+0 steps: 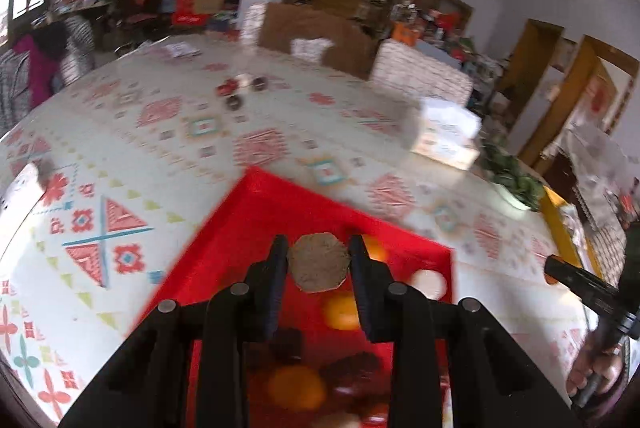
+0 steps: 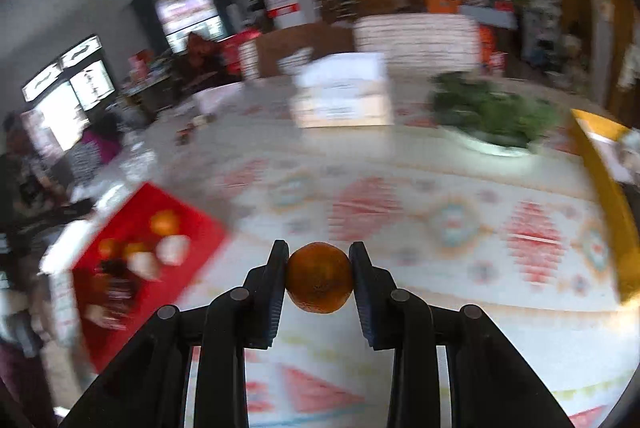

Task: Organize fruits
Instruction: 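Carry the slice into the red tray and release with the left tool while the right tool drops its orange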

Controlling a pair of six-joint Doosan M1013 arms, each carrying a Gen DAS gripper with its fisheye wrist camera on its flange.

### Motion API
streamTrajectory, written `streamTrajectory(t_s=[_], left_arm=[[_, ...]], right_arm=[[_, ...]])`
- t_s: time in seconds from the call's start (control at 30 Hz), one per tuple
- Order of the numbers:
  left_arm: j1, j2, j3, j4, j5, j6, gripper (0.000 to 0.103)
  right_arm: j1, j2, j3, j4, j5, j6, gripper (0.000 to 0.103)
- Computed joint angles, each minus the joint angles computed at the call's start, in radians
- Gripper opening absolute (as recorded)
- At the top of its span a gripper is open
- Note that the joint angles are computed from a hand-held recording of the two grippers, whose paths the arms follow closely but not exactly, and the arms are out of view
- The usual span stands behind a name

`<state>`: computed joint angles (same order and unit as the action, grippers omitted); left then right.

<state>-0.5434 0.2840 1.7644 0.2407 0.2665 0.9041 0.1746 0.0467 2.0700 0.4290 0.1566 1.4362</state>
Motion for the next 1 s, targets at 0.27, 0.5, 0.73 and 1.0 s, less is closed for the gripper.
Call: streamTrajectory(t_s=[0.27,0.5,0.73,1.0], left_arm=[[0.049,0.043,-0.003,-0.216,0.006,0.179,0.029],[0.063,0.058,-0.011,-0.284,0.003,0.241,0.029],[0.063,0.036,0.014,-0.224,-0.04,0.156,0.052],[0.027,-0.026,0.064,0.196,-0.097,-0.268,0.061]], right_arm=[[0.111,0.151,-0.193,0.355,0.211,-0.375,0.034],[0.17,0.264,-0.304,0.279,0.271,-0.292,0.034],[0.185,0.294,-0.329,0.235,0.238,-0.231,0.044],[0.162,0.256,-0.289,0.356,0.213,-0.313,0.049]])
